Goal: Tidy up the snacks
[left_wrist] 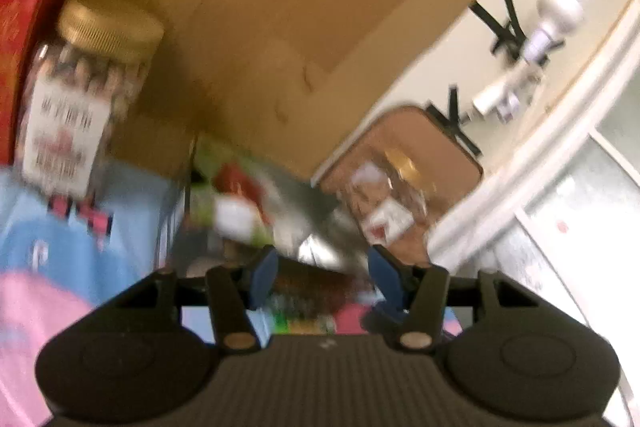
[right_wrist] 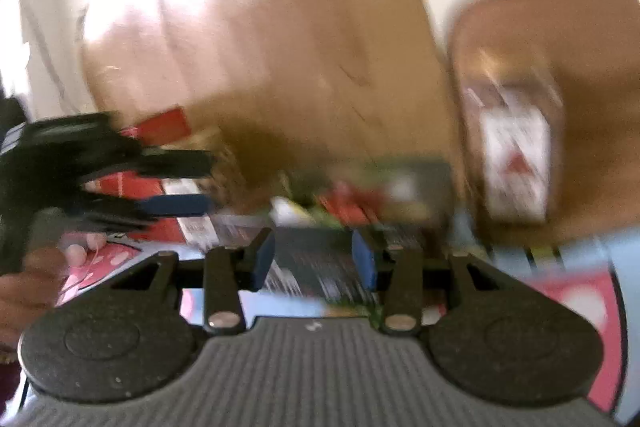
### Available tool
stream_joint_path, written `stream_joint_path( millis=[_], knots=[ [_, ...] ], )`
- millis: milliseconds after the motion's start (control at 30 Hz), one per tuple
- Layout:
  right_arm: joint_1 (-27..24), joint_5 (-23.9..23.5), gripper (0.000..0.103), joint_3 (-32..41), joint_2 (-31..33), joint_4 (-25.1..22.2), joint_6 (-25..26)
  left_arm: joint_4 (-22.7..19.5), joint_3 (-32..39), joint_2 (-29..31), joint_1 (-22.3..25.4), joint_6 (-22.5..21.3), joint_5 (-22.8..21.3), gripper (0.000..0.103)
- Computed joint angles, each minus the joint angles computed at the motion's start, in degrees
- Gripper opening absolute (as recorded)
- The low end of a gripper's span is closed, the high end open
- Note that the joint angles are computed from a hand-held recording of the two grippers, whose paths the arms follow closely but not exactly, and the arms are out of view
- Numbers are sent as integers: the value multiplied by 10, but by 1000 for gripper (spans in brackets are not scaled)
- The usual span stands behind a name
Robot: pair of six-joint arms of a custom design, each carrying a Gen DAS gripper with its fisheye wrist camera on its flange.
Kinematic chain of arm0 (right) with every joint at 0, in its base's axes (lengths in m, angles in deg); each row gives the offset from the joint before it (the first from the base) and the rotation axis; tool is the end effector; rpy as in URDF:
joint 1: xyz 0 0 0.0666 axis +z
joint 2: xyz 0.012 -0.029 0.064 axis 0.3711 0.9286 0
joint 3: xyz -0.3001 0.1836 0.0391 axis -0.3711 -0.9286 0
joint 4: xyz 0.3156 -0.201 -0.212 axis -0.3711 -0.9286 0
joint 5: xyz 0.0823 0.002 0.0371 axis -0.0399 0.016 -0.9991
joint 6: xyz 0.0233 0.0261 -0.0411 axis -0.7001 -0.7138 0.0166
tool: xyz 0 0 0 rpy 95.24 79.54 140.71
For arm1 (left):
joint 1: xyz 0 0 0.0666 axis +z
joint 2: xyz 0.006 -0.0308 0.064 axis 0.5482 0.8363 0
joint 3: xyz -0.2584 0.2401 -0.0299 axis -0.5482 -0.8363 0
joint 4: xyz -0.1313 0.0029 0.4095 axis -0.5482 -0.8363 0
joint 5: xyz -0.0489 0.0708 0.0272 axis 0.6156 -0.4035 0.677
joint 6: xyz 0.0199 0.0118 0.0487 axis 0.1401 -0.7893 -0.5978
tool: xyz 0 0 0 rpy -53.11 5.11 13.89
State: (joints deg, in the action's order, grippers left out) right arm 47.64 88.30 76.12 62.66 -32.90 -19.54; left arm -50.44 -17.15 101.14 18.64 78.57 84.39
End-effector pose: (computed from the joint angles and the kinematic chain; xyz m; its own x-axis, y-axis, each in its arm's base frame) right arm 0.3691 0.1642 0.2958 -0.3476 0.3136 -0.8836 0.0601 0.9479 0.3128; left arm 0.5271 -0.1655 0.3239 -0.7417 0.0217 -0.6703 0.5859 0.5073 -0.6320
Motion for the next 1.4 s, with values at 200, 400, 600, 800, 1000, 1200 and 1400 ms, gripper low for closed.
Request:
stream_joint_path(
  millis=[200,400,600,800,1000,1200,1400],
  knots=[
    [-37,-75,46,-3,15,-72,-134,-57,-41,-10,-11,-40,-28,52],
    [-18,-128,36,37,65,-83,-138,-67,-52,2,0,-25,-65,49],
    [50,-146,29,72,87,-97,-80,-50,-109,-45,44,-21,-40,50],
    [88,-176,25,73,84,-83,-96,-58,-168,-113,102,-29,9,50],
    [138,-142,26,55,66,-89,-93,-86,-208,-157,131,-60,38,50],
    [169,-62,46,19,24,-89,-103,-85,-221,-173,127,-64,40,51],
    [198,-8,51,-8,-21,-85,-101,-81,-234,-196,129,-63,50,51]
  ],
)
